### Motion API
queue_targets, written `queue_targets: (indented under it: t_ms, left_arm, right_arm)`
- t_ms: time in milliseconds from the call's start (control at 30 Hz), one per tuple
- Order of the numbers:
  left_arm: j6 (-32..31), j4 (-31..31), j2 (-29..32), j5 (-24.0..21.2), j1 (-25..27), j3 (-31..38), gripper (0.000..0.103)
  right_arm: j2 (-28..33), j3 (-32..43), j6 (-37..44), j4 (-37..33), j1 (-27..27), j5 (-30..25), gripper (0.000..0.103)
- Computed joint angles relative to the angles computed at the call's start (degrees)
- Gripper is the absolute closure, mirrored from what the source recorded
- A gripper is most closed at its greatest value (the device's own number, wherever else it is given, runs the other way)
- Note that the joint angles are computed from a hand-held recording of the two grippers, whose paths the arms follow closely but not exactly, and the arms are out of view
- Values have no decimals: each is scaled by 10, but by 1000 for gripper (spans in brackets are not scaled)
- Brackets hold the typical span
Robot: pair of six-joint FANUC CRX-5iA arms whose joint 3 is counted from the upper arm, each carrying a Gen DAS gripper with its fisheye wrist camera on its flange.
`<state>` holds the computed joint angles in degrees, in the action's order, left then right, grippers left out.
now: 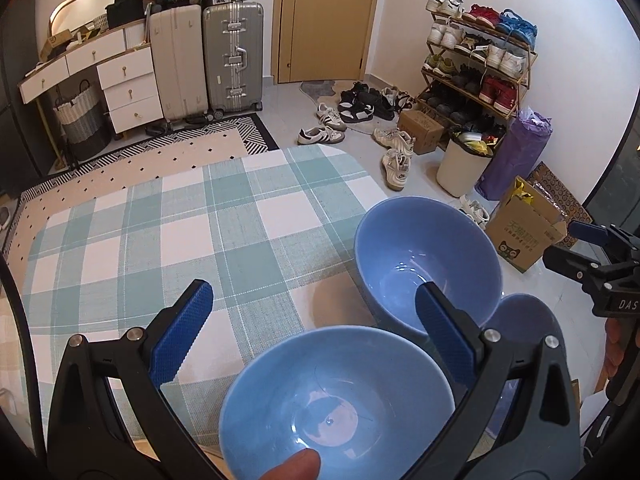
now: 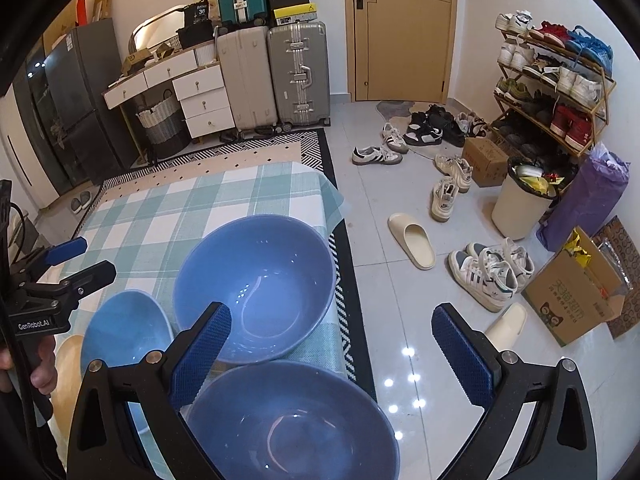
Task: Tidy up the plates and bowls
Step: 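Move both tools toward the rim of a light-blue bowl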
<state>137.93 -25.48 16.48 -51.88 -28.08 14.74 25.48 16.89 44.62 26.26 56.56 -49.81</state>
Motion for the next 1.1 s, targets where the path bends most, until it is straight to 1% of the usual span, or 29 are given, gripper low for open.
queue_targets:
  t_ms: [333,533,967,1100]
  left_arm:
    - [-32,39,43,17,24,15,2]
    - [-38,49,67,11,30,32,2]
    - [-63,74,108,-3,37,70,2]
    - [-75,85,115,-3,40,74,3]
  right_arm:
    - [50,52,24,-24,-13,-18,1]
    - [77,85,45,-51,-23,-34,1]
    - [118,132,76,-74,-33,-64,1]
    - [123,137,83,-80,-36,-62,1]
